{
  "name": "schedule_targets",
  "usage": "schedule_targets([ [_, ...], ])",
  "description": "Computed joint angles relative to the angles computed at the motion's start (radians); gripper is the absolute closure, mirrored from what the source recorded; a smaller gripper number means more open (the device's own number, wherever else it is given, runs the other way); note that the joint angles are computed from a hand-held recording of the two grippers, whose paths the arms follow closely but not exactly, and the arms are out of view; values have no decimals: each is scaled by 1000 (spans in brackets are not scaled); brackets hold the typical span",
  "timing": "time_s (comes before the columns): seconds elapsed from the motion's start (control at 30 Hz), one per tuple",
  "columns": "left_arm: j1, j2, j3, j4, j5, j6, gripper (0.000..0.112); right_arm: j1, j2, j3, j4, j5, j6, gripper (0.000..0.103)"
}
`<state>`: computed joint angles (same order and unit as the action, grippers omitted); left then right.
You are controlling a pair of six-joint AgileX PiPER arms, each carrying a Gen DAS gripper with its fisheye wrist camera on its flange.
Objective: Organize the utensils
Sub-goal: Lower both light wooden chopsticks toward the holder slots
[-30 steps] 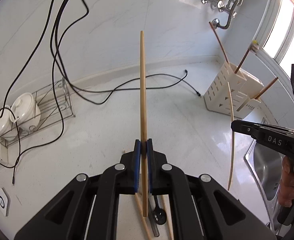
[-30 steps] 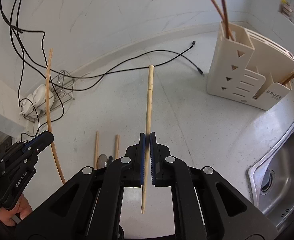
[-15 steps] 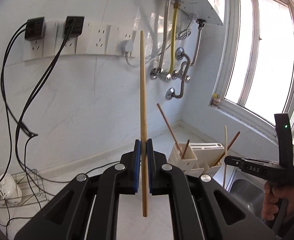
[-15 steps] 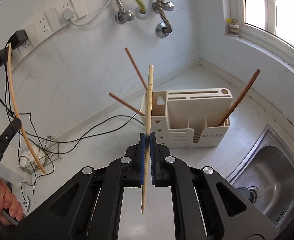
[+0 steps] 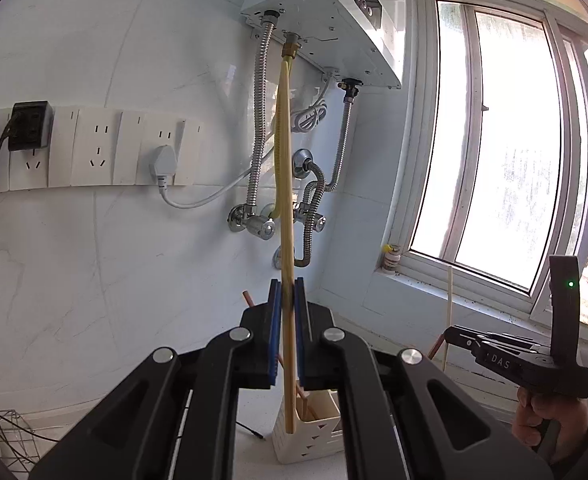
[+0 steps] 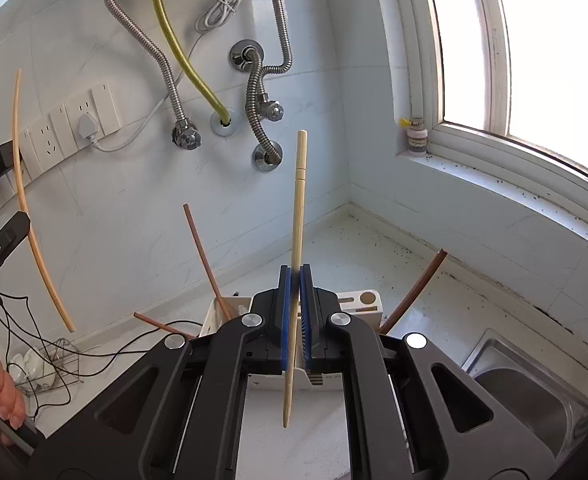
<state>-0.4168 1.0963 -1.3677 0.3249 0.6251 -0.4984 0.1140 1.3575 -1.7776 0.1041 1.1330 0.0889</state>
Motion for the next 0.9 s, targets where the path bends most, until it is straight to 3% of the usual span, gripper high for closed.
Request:
schedule_targets([
  [0.2,4,85,-57,-45,-64,46,106,-43,14,26,40,-71,-62,99],
  [0.47,50,171,-79,-293,-165,228,106,-113,49,59,88,-141,-115,99],
  [0.83,75,231,26,-421,-288,298,106,-169,61,191,166,-307,-218,99],
  [0.9,89,239,53,-498,-308,358,106,-169,59,221,172,-332,-234,99],
])
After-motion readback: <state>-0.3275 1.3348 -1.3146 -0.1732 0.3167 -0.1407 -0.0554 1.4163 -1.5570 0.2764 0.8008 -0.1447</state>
